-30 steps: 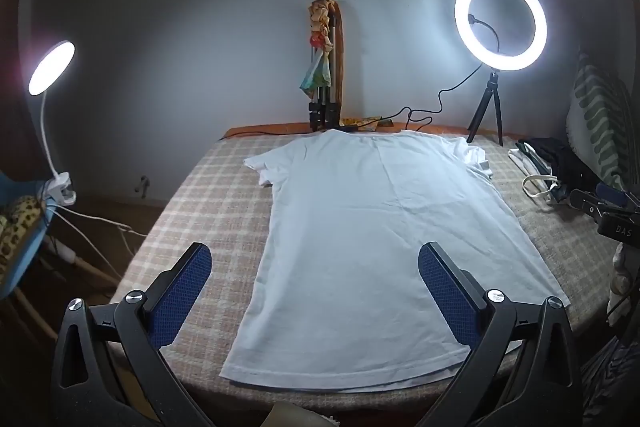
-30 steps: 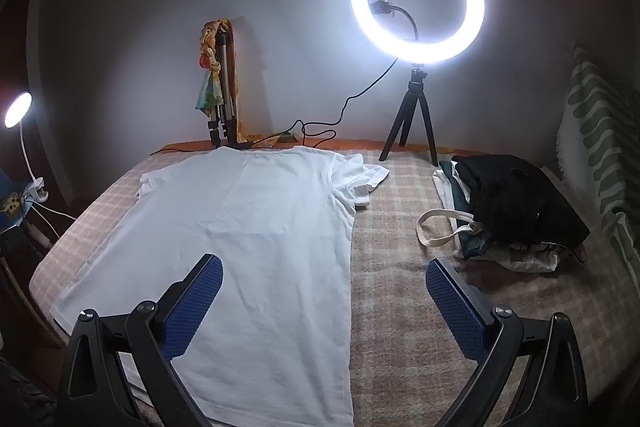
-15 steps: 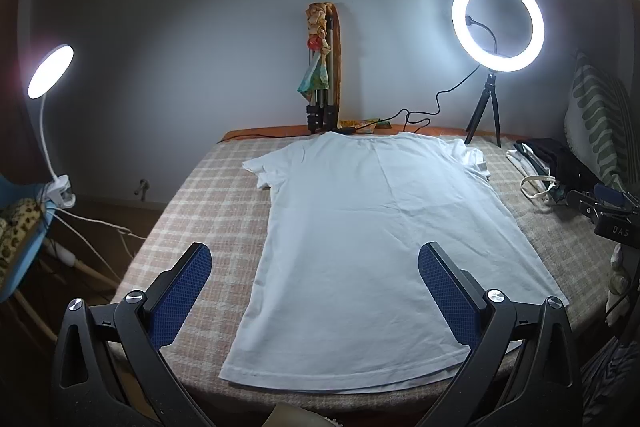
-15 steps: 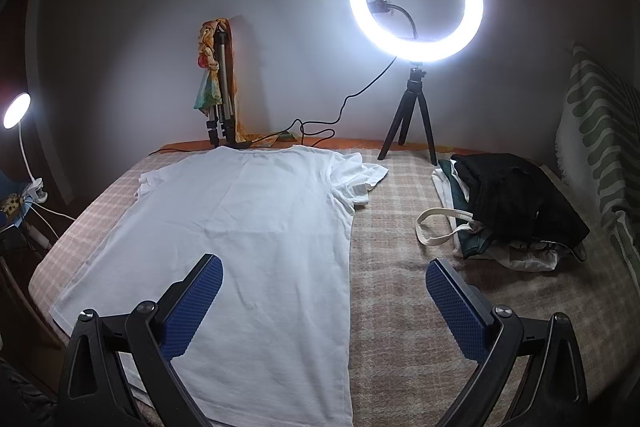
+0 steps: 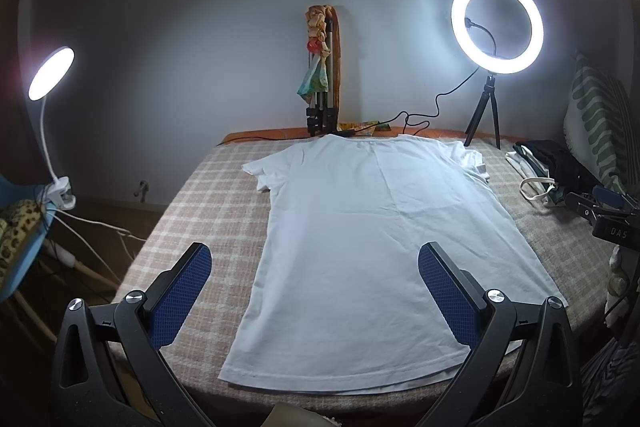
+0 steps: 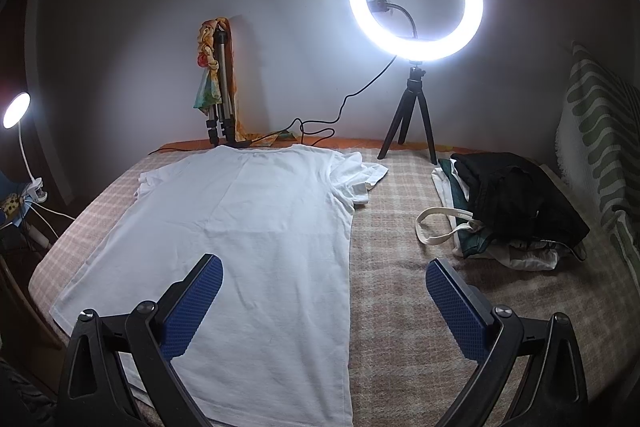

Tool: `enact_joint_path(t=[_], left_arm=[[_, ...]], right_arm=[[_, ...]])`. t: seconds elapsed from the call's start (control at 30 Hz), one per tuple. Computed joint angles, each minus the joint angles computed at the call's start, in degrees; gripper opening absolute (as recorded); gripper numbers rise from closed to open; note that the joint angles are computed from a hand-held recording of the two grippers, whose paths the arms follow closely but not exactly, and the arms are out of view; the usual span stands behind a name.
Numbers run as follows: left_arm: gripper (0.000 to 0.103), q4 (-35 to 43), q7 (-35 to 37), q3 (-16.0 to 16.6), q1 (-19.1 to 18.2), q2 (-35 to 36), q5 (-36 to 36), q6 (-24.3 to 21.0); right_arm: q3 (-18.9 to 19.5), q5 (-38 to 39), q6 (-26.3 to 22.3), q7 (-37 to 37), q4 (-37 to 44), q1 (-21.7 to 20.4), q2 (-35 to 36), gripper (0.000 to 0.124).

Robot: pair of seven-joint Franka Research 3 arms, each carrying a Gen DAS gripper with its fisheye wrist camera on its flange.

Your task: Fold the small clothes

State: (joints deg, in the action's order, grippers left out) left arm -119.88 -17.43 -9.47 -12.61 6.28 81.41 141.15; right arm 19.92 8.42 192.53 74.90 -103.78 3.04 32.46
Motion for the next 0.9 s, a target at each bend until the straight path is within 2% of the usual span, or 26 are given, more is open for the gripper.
enact_joint_path(t=[0.9], left_arm=[[0.103,-0.3,-0.9,-0.3,-0.5,-0.2,0.8,-1.0]], right_arm=[[0.3,-0.5,0.0,0.6,-0.5,-0.3,-0.3,0.103]])
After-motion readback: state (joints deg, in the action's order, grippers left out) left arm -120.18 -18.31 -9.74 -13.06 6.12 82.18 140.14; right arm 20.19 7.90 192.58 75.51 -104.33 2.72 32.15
